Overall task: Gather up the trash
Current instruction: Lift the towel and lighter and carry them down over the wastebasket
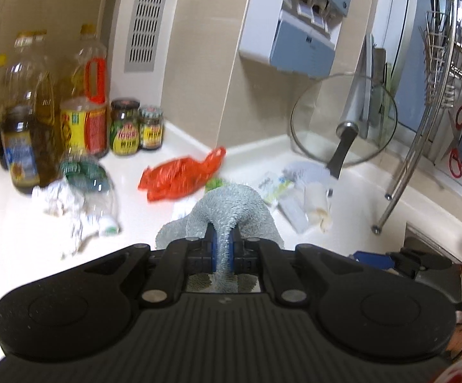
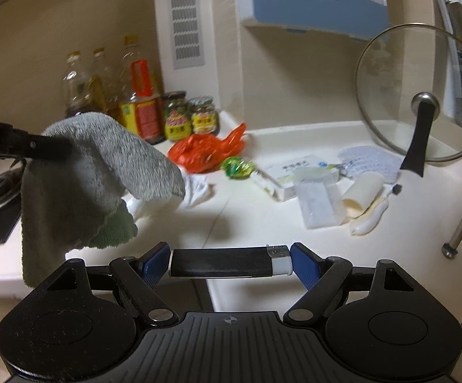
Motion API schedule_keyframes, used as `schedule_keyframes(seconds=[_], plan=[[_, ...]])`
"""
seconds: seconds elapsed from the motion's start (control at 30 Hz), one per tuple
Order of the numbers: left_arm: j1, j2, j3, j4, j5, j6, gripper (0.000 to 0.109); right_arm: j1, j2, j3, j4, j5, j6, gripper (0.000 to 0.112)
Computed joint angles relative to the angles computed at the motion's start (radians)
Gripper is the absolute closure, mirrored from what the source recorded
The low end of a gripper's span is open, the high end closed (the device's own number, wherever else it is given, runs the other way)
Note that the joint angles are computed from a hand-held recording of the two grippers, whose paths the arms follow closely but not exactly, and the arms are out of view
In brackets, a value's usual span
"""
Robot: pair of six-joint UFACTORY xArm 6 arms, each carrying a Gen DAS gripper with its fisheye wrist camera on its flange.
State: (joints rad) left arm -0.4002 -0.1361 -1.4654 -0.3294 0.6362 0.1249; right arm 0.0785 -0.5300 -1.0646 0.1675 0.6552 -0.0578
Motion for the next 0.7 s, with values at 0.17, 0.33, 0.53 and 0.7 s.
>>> schedule_keyframes(seconds=[0.17,0.33,0.53,0.7], plan=[[0.003,-0.071,0.099,-0.017,0.038,-0.015,0.103,0.02,-0.033,0.035,0.053,0.032,-0.064,0.031],[0.002,-0.136,0.191,-0.028,0.071,-0.029,0.103,0.05,-0.062,0.07,0.076,0.065,-0.124,0.031],[0.004,-0.189,0.285,-0.02,0.093,-0.06,0.103,0.086,-0.096,0.123,0.122,0.113,-0.206,0.031],[0.003,-0.211,0.344,-0.009,0.107,-0.075,0.103,0.119,-0.113,0.158,0.132,0.15,-0.252,0.031]])
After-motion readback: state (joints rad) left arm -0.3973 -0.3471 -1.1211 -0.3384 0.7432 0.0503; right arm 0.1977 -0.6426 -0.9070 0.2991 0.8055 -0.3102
